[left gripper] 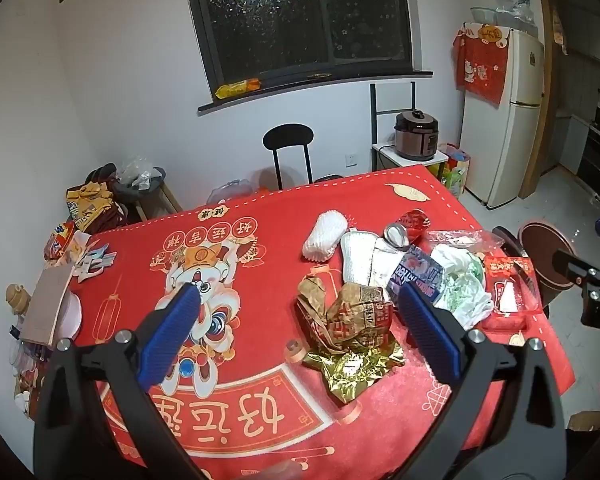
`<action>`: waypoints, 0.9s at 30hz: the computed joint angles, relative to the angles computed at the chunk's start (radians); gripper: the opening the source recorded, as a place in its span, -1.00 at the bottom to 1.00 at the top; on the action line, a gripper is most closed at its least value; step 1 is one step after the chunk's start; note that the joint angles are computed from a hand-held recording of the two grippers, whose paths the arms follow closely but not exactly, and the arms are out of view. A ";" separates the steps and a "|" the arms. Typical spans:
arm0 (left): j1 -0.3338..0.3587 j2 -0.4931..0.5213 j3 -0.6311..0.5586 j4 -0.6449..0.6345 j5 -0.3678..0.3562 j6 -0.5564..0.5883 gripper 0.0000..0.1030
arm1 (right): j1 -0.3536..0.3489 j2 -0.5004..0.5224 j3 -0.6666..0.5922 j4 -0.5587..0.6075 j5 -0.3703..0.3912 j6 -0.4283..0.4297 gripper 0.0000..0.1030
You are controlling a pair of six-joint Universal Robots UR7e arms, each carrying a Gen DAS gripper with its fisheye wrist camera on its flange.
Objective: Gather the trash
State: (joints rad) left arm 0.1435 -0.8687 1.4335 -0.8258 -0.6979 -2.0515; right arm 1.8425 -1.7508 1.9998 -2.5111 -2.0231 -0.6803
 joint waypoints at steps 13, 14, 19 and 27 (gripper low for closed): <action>-0.001 -0.004 0.006 -0.009 0.004 -0.002 0.90 | -0.002 0.006 -0.006 -0.001 0.000 -0.004 0.92; -0.001 -0.004 0.006 -0.009 0.004 -0.002 0.90 | -0.002 0.006 -0.005 -0.004 0.000 -0.005 0.92; -0.001 -0.003 0.005 -0.006 0.004 -0.004 0.90 | -0.002 0.007 -0.002 -0.007 -0.002 -0.005 0.92; -0.001 -0.003 0.004 -0.007 0.004 -0.003 0.90 | -0.009 0.012 -0.007 -0.007 0.002 -0.010 0.92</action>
